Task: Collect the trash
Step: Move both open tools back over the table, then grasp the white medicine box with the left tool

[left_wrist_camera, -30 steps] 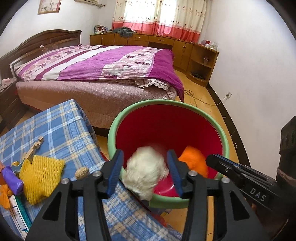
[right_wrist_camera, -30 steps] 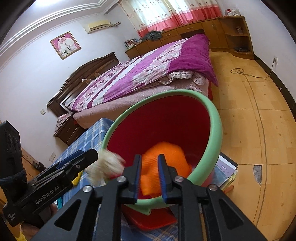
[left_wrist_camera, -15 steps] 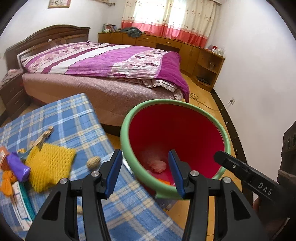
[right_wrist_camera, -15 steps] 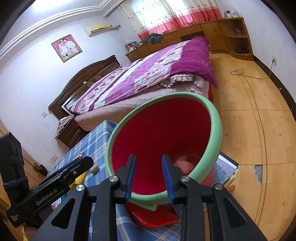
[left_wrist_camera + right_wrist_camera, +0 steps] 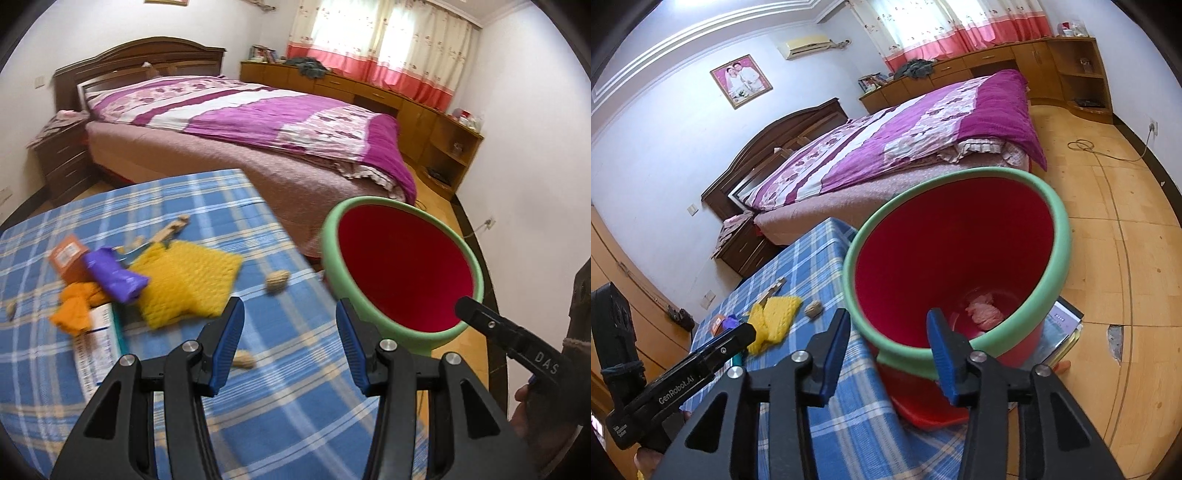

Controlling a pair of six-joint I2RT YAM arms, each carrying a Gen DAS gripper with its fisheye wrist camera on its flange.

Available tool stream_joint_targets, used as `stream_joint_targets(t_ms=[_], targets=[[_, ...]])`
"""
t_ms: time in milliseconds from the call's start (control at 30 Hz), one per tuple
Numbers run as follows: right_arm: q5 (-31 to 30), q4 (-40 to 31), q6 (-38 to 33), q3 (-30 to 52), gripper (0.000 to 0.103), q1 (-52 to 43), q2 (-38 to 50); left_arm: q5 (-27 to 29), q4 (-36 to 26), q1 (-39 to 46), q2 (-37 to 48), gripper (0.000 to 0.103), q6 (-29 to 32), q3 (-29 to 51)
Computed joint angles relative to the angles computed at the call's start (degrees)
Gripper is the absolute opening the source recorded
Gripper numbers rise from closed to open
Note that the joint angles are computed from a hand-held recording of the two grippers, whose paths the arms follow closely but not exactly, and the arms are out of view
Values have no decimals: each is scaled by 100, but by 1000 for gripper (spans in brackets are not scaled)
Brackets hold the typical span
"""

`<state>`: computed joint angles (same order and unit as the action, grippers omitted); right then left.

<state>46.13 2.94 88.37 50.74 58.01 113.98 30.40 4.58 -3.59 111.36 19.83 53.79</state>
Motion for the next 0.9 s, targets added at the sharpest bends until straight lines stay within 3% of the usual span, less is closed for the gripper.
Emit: stream_joint_targets(t_ms=[500,900], targets=[[-298,-392,-287,963,53,74,530,-305,239,1026,297,53,52,151],[-517,-524,-455,1376,54,42,786,-942,200,1354,975,58,-134,693]])
